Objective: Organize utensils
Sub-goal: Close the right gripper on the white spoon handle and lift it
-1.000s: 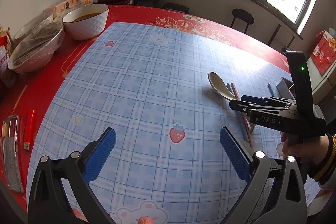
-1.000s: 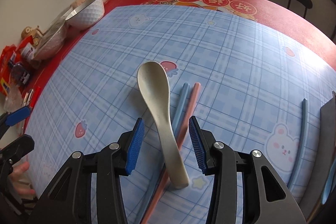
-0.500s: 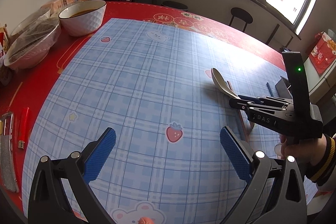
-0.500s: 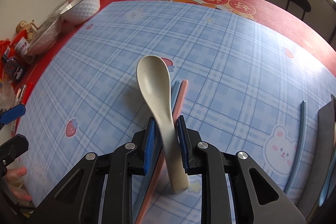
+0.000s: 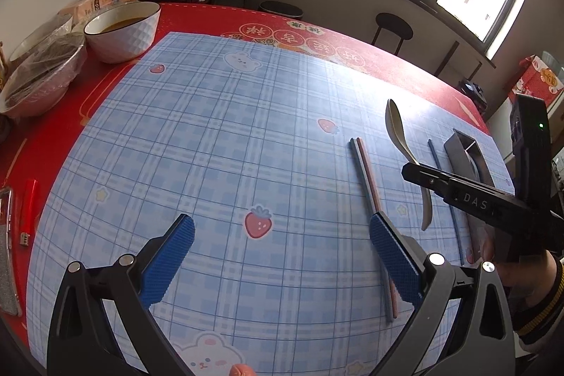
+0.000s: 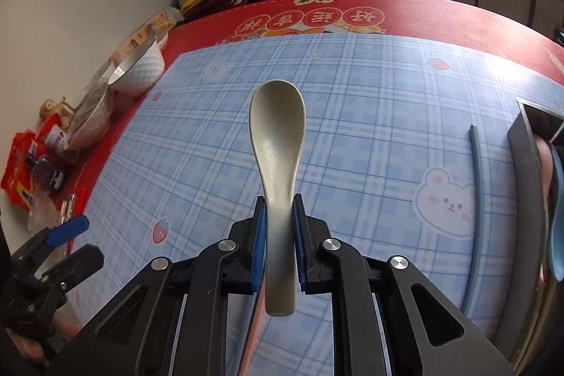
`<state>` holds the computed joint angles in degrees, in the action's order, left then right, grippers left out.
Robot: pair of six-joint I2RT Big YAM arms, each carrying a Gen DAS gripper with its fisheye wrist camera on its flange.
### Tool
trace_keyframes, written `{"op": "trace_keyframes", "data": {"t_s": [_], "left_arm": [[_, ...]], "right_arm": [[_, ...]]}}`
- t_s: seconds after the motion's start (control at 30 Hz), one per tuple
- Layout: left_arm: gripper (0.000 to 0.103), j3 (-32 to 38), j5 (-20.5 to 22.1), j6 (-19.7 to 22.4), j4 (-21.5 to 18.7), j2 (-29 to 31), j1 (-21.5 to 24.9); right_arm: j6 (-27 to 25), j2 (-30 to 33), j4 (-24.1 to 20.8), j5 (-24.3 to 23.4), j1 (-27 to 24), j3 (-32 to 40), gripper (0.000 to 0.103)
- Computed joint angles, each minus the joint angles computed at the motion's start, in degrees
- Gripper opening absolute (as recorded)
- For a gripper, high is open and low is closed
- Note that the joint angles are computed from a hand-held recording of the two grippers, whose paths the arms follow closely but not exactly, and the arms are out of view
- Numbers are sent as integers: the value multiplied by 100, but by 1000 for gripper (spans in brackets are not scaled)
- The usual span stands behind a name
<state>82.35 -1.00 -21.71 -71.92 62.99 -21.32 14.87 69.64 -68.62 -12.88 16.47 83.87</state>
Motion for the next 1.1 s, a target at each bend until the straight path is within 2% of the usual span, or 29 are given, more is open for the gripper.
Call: {"op": "trace_keyframes", "data": {"t_s": [0.23, 0.43, 0.5, 0.63, 0.7, 0.87, 1.03, 1.1], "left_arm": [[97, 302, 83, -212, -369, 522, -338], [96, 563, -307, -17, -405, 1037, -687], [84, 677, -222, 4, -433, 1228, -730], [69, 768, -145, -102, -465, 1474, -760], [53, 780, -112, -164, -519, 1563, -764], [42, 805, -175, -149, -442, 1637, -821], [40, 883, -289, -57, -425, 1733, -885], [34, 894, -274, -40, -388, 1745, -919]], "right_arm": [[-9, -779, -207, -2, -534, -377, 14], [-106, -1220, -353, 13, -1165, -516, 14], [-114, -1331, -413, -7, -1388, -553, 14], [-144, -1513, -529, -74, -1784, -632, 14], [-168, -1582, -571, -106, -1937, -666, 14], [-213, -1715, -635, -191, -2222, -733, 14], [-250, -1784, -681, -246, -2374, -758, 14], [-242, -1804, -691, -250, -2398, -758, 14]]}}
